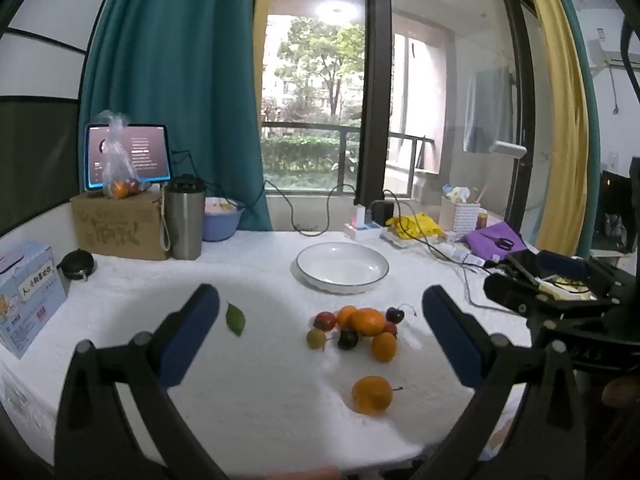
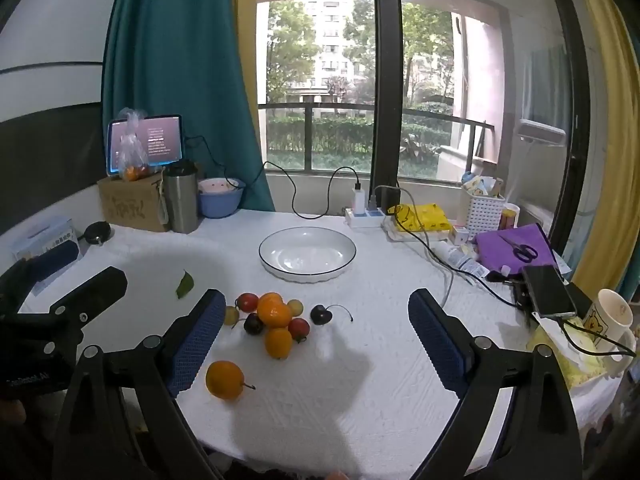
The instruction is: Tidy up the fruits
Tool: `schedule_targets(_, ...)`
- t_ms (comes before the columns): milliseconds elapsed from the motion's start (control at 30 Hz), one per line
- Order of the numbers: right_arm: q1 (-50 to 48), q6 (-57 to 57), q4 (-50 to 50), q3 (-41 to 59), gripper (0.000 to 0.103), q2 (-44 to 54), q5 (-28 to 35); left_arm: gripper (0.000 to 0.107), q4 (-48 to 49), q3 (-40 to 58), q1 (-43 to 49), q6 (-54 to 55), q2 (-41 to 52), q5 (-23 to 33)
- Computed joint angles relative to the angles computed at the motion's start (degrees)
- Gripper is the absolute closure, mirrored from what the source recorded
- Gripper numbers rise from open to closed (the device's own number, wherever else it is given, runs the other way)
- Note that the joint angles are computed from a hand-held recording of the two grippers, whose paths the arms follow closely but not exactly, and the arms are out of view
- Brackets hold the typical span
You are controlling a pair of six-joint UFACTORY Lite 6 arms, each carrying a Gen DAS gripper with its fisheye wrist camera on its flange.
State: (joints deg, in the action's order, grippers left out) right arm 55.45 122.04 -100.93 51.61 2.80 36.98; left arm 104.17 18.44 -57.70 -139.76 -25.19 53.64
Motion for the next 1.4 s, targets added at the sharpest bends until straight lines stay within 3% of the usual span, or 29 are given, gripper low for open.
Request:
schedule_targets(467, 0.5, -0.5, 0.6, 1.2, 0.008, 1.5, 0.7, 0.004, -0.2, 0.5, -1.5, -1.9, 2.0, 1.2)
schedule_targets(1400, 0.3, -2.4, 1.7, 1.8, 0.008, 0.6, -0.4, 0.004, 1.6, -0.1, 1.1, -1.3, -1.2, -3.6)
